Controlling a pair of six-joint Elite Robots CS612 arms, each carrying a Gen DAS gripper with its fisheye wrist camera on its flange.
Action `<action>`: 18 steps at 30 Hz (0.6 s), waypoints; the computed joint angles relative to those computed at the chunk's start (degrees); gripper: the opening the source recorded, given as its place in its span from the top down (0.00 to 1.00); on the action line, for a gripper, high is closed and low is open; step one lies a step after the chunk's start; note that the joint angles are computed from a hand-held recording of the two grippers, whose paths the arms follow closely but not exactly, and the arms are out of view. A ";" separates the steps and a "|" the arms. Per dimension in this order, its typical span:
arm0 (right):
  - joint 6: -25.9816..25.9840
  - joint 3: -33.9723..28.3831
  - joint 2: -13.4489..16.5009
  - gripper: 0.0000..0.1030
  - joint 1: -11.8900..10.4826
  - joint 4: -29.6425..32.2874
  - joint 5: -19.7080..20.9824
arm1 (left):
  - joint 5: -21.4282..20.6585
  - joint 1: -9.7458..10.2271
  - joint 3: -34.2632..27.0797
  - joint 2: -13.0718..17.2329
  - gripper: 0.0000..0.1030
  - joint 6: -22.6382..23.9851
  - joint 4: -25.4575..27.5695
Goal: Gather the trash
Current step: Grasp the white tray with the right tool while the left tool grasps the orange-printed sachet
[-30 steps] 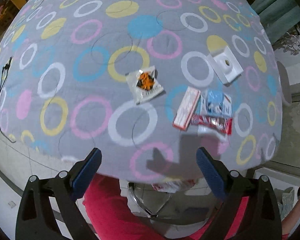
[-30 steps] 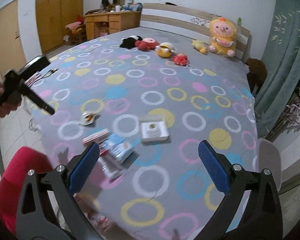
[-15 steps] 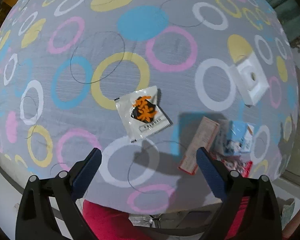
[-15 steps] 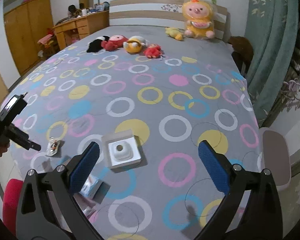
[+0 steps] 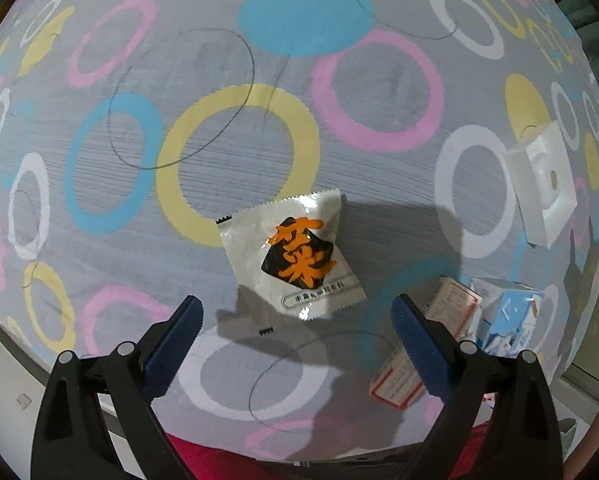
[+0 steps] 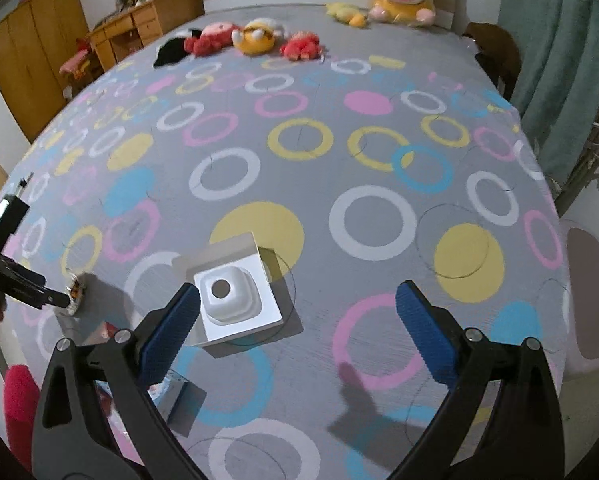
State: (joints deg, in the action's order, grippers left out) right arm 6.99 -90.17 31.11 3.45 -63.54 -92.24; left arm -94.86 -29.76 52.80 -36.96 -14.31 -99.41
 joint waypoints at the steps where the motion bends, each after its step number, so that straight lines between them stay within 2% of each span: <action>1: -0.47 0.56 0.11 0.07 0.06 -0.02 0.24 | 0.22 0.05 -0.15 0.22 0.10 -0.14 0.26; 4: -1.14 1.87 0.32 0.08 0.22 0.00 0.26 | 0.18 0.28 -0.31 0.71 0.10 -0.29 0.12; 9: -1.81 3.44 0.53 0.22 0.19 0.89 0.51 | -0.74 0.76 -0.30 1.13 0.10 -0.21 0.02; 13: -1.81 4.25 0.66 0.22 0.18 0.72 0.37 | -1.26 1.02 -0.32 1.53 0.10 -0.55 -0.22; 18: -2.93 5.76 0.52 0.28 0.41 1.42 -0.09 | -1.64 1.07 0.41 1.57 0.10 -1.09 -1.15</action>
State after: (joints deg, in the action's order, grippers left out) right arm 4.07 -84.41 31.63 3.86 -62.12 -92.33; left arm -96.50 -28.69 53.21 -35.38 -15.41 -100.56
